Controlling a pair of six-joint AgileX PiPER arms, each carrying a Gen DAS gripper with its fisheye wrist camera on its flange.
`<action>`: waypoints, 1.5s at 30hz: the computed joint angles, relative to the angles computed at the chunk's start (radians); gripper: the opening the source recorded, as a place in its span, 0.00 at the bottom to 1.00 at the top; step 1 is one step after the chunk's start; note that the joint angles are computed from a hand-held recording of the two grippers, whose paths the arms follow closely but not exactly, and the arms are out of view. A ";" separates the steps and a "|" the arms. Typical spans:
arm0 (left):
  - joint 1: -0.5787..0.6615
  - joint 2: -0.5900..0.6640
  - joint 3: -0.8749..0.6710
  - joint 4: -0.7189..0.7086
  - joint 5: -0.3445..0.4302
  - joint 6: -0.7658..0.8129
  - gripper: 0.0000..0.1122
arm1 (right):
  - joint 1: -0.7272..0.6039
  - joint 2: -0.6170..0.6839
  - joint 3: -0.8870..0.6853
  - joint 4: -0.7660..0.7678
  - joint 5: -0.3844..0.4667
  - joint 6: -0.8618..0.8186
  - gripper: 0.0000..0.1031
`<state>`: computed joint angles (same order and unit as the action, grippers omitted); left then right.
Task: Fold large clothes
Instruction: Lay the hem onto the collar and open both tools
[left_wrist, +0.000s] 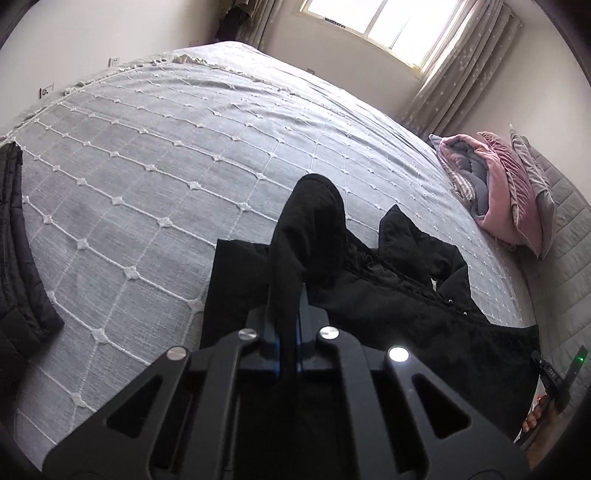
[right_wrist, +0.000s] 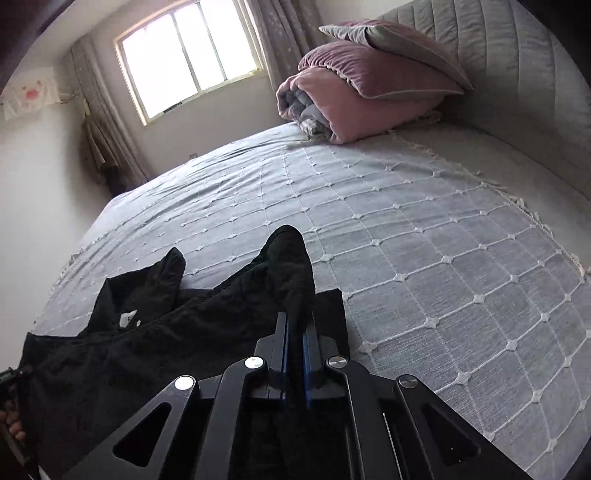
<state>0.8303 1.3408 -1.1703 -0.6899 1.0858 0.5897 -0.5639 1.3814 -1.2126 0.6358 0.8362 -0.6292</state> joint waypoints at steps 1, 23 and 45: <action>-0.002 -0.005 -0.005 -0.002 -0.004 -0.007 0.06 | 0.021 -0.008 0.005 -0.018 -0.027 0.014 0.05; -0.555 0.608 -0.556 0.780 -0.359 -0.828 0.06 | 0.435 0.747 -0.728 -0.907 -0.149 0.898 0.04; -0.258 0.250 -0.310 0.217 -0.204 -0.391 0.56 | 0.156 0.416 -0.485 -0.293 0.011 0.571 0.86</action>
